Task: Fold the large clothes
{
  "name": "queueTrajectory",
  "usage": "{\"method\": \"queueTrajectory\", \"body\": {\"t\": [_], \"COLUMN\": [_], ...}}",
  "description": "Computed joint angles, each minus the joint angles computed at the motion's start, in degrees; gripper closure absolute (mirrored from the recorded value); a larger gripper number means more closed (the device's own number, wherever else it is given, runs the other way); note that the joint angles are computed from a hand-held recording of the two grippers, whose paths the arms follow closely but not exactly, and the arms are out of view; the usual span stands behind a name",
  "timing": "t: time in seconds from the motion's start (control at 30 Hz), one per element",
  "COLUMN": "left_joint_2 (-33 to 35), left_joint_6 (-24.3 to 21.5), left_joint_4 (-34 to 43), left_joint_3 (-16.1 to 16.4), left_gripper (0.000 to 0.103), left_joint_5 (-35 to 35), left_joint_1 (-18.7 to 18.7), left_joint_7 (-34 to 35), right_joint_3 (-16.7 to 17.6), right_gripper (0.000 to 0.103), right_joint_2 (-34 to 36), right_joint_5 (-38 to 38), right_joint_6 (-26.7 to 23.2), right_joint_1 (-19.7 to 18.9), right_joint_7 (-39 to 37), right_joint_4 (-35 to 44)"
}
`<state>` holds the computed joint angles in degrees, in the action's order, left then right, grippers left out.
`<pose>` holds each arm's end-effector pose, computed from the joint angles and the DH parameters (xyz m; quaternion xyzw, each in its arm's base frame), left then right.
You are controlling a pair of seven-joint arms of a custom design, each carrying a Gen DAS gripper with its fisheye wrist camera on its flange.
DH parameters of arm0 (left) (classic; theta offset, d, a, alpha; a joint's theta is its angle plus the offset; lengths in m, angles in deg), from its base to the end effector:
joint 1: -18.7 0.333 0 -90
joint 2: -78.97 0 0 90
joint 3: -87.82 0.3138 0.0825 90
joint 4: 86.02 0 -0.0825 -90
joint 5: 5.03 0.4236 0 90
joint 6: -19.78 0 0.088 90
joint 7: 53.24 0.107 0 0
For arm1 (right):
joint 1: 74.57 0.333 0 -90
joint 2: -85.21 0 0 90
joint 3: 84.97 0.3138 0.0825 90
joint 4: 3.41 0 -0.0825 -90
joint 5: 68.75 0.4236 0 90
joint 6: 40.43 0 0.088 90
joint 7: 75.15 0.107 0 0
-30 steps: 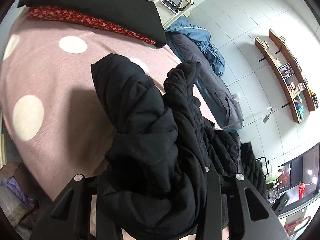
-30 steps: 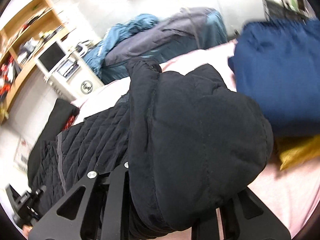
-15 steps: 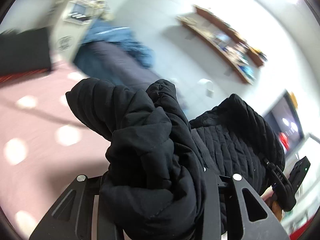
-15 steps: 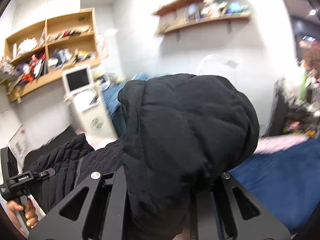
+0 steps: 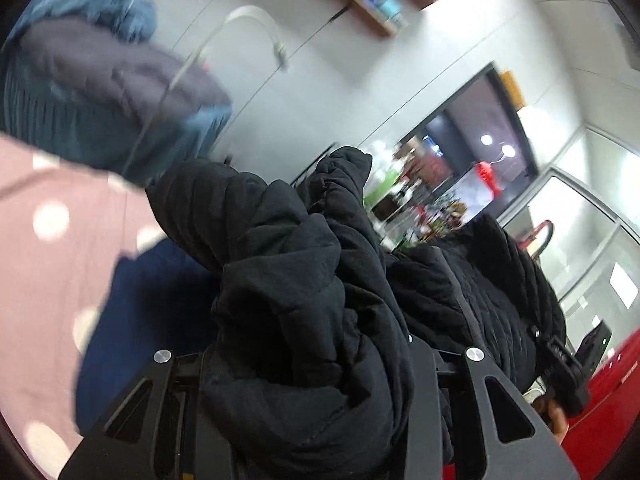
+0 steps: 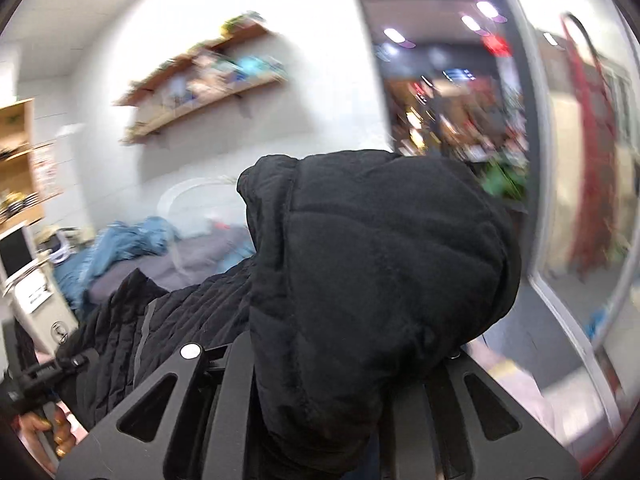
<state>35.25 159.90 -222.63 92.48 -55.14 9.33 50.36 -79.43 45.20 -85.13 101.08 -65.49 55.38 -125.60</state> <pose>0.4085 -0.0248 0.6690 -0.6353 0.5546 -0.5375 0.0036 0.3902 0.1220 0.7849 -0.5043 0.6952 -0.3021 0.4137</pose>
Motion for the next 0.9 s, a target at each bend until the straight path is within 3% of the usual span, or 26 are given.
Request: {"method": "queueTrajectory", "body": {"t": [0.1,0.23,0.4,0.5,0.6,0.73,0.87,0.9], "left_joint_2": [2.0,3.6,3.1,3.6,3.4,3.0,3.3,2.9], "left_joint_6": [1.1,-4.0,-4.6,-5.2,-5.3,-6.0,-10.0,-10.7], "left_joint_4": [-1.9,-2.7,-4.0,-4.9,-6.2,-7.2,-7.1,-7.3], "left_joint_3": [-2.4,2.7,1.4,2.5,3.2,3.4,5.7,5.6], "left_gripper": [0.070,0.065,0.058,0.049,0.047,0.042,0.035,0.033], "left_joint_5": [2.7,0.7,-0.7,-3.8,-7.1,-8.9,-13.0,-13.3], "left_joint_1": [2.3,2.3,4.4,4.4,4.4,5.2,5.7,6.3], "left_joint_7": [-4.6,-3.9,-4.3,-5.0,-3.0,-3.5,-4.7,-5.2], "right_joint_3": [-3.0,-8.1,-7.1,-8.5,-11.4,-12.4,-12.2,-11.3], "right_gripper": [0.088,0.083,0.079,0.068,0.063,0.055,0.047,0.041], "right_joint_2": [-3.3,-6.5,-5.0,-5.3,-6.7,-8.8,-10.6,-10.9], "right_joint_5": [3.2,11.7,12.7,16.3,21.8,25.0,26.0,25.2], "right_joint_6": [-2.2,3.4,3.7,5.9,9.7,12.3,8.6,6.5], "right_joint_1": [0.0,2.3,1.2,2.8,5.2,6.6,5.9,4.8], "right_joint_7": [1.7,4.2,4.5,5.5,6.5,7.0,8.5,9.2], "right_joint_4": [-7.5,-15.9,-15.5,-16.6,-19.8,-22.2,-21.6,-20.8]}}
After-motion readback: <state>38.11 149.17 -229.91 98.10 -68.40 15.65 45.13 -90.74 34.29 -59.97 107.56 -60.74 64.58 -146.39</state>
